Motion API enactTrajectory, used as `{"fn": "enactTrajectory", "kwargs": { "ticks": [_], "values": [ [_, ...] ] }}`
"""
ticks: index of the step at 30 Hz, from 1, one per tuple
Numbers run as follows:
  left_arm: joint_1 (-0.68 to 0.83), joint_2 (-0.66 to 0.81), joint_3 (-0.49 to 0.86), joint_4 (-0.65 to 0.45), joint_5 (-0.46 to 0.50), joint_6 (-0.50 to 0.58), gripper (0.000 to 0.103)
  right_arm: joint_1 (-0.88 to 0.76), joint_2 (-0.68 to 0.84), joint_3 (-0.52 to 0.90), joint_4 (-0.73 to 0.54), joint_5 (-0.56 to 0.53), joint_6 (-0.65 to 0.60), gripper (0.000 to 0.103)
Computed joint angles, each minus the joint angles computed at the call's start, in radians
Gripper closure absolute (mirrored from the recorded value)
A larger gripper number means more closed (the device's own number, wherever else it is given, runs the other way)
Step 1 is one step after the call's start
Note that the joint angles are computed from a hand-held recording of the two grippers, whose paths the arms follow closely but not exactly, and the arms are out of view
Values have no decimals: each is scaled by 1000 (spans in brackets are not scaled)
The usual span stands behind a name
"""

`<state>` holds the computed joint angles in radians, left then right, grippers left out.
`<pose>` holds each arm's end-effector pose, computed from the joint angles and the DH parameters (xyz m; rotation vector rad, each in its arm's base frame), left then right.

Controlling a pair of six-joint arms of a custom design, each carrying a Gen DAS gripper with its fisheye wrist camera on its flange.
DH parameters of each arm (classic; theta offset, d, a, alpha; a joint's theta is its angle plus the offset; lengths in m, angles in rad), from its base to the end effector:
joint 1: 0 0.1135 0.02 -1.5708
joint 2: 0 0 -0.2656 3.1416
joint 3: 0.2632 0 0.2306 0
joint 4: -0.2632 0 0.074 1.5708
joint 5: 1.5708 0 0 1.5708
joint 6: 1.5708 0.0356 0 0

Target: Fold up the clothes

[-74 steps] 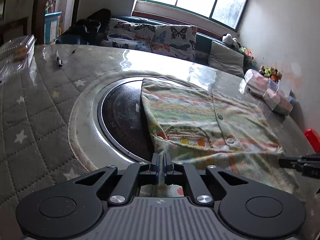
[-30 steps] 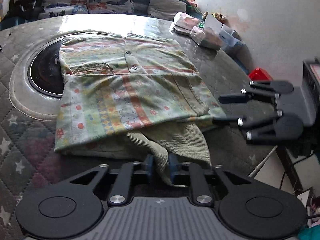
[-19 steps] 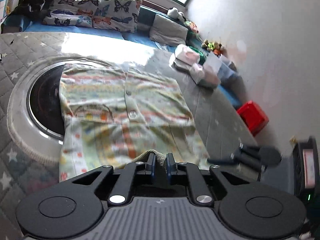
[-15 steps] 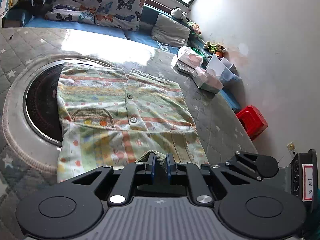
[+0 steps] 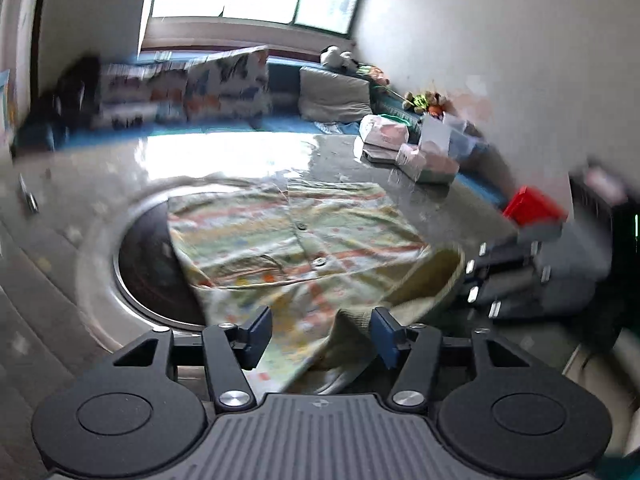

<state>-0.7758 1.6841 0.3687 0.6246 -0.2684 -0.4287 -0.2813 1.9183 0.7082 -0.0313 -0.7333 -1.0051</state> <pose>0.1835 -0.1668 0.1081 0.2478 2.2420 -0.3499 0.2734 -0.0542 0.0810 -0.9943 2.1933 0.4989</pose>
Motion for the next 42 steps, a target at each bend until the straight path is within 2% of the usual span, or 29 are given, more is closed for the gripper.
{"fn": "enactTrajectory", "kwargs": {
  "ticks": [6, 14, 17, 19, 21, 24, 27, 29, 34, 36, 39, 42],
  "values": [
    [-75, 62, -31, 62, -86, 125, 45, 4, -23, -6, 28, 0, 63, 91],
    [-127, 215, -45, 224, -198, 306, 48, -3, -40, -6, 62, -6, 111, 92],
    [-140, 276, -47, 295, -234, 388, 62, -3, -40, -15, 79, -8, 124, 92],
    [-138, 305, -48, 327, -239, 415, 80, -8, -41, -21, 85, -14, 128, 92],
    [-129, 313, -53, 340, -239, 412, 93, -21, -50, -37, 92, -25, 126, 94],
    [-139, 282, -88, 368, -248, 387, 97, -46, -70, -63, 85, -49, 99, 95],
    [-192, 202, -118, 333, -288, 344, 98, -94, -120, -77, 11, -97, 46, 95],
    [-237, 109, -137, 263, -307, 290, 98, -140, -158, -78, -78, -131, -24, 95],
    [-388, -160, -174, 32, -376, 150, 98, -271, -232, -31, -410, -199, -277, 95],
    [-404, -206, -167, -25, -386, 112, 98, -281, -244, -24, -452, -203, -314, 96],
    [-341, -194, -154, -10, -351, 103, 98, -232, -242, -23, -381, -190, -238, 96],
    [-230, -171, -136, 26, -281, 134, 98, -145, -216, 11, -263, -165, -90, 96]
  ]
}}
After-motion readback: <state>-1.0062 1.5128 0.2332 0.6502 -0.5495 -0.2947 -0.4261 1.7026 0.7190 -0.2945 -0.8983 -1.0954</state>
